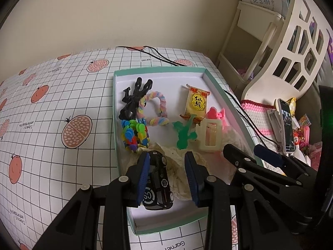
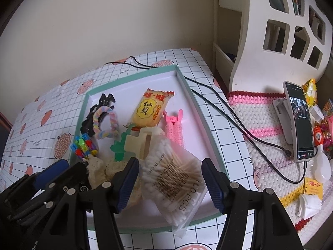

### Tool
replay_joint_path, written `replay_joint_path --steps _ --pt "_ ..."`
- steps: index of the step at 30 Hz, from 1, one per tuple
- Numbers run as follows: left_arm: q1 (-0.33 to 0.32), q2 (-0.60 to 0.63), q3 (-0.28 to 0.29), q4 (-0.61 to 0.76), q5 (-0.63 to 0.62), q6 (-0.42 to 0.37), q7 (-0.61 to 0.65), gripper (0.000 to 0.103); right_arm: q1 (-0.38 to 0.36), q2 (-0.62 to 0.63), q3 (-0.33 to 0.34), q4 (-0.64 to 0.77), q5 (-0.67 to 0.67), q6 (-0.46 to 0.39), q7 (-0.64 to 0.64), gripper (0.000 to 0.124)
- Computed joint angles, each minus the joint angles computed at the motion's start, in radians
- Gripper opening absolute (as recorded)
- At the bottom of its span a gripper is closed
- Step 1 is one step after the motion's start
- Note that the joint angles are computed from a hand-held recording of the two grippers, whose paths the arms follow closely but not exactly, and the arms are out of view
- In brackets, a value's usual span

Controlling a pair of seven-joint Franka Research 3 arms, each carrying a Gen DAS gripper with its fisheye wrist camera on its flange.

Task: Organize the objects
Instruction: 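Lower the toy car and swab pack into the tray and open both tools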

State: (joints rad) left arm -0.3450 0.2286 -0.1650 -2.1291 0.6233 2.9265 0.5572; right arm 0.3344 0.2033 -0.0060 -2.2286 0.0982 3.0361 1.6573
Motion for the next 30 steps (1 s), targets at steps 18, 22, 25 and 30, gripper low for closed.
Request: replay_joint_path --steps 18,22,25,30 --pt "0.02 -0.032 0.026 -0.021 0.083 -0.021 -0.139 0.04 0.012 0.007 0.004 0.004 0.009 0.012 -0.02 0.068" --pt "0.044 -0.039 0.018 -0.029 0.048 -0.066 -0.145 0.047 0.022 0.012 -0.002 0.007 0.0 0.01 -0.016 0.074" --pt "0.061 -0.042 0.011 -0.033 0.009 -0.097 -0.143 0.049 0.032 0.014 -0.011 0.007 -0.013 0.011 -0.003 0.074" --pt "0.079 -0.037 0.002 -0.034 -0.049 -0.164 -0.14 0.067 0.041 0.018 -0.02 0.009 -0.026 0.011 0.017 0.075"
